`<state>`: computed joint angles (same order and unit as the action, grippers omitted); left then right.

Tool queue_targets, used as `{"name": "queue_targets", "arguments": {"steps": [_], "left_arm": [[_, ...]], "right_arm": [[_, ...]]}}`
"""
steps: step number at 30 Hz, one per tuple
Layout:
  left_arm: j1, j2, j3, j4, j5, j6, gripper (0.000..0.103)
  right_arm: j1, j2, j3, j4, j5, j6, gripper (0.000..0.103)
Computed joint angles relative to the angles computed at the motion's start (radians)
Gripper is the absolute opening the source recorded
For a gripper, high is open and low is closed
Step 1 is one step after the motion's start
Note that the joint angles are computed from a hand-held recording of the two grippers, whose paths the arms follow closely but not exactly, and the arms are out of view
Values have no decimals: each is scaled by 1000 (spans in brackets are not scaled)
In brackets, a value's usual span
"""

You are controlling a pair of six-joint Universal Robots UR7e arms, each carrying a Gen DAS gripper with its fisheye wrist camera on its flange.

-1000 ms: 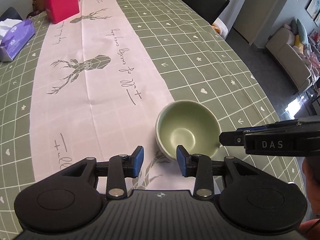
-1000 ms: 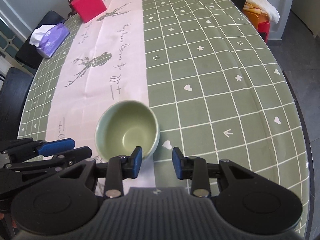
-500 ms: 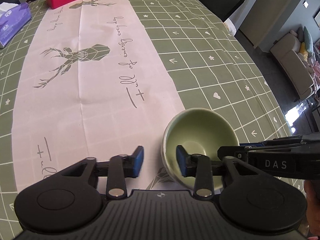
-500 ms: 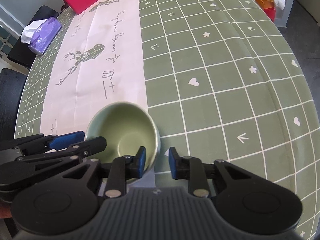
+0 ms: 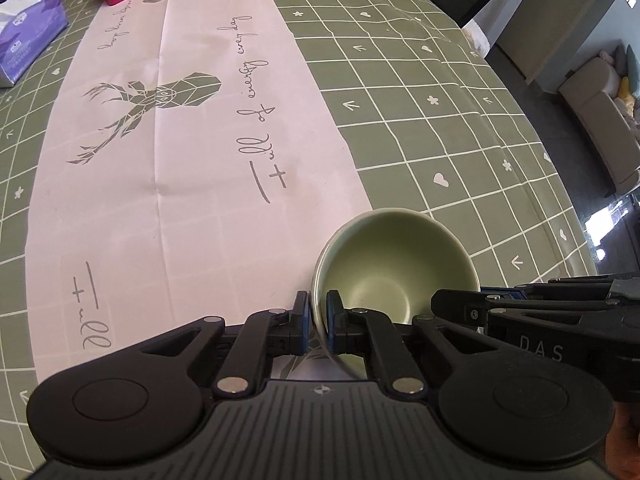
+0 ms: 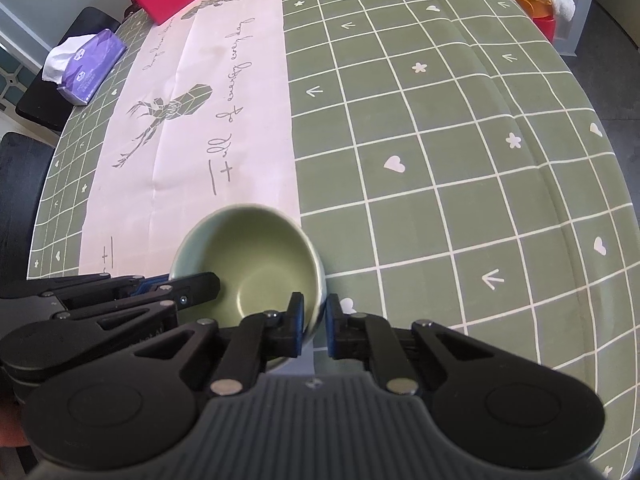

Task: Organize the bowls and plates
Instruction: 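Close both grippers on the pale green bowl rim, then lift the pale green bowl and lower it into the nested steel bowls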

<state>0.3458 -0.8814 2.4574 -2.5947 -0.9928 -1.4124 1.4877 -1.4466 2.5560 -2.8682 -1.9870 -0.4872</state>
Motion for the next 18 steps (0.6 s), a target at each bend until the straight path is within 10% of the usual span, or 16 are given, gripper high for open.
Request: {"name": "queue_targets", "arguments": {"steps": [18], "left_arm": [[-149,-110,-47,250,-26,-154,8]], "right_arm": [[65,-229,23,175,31,-2,7]]}}
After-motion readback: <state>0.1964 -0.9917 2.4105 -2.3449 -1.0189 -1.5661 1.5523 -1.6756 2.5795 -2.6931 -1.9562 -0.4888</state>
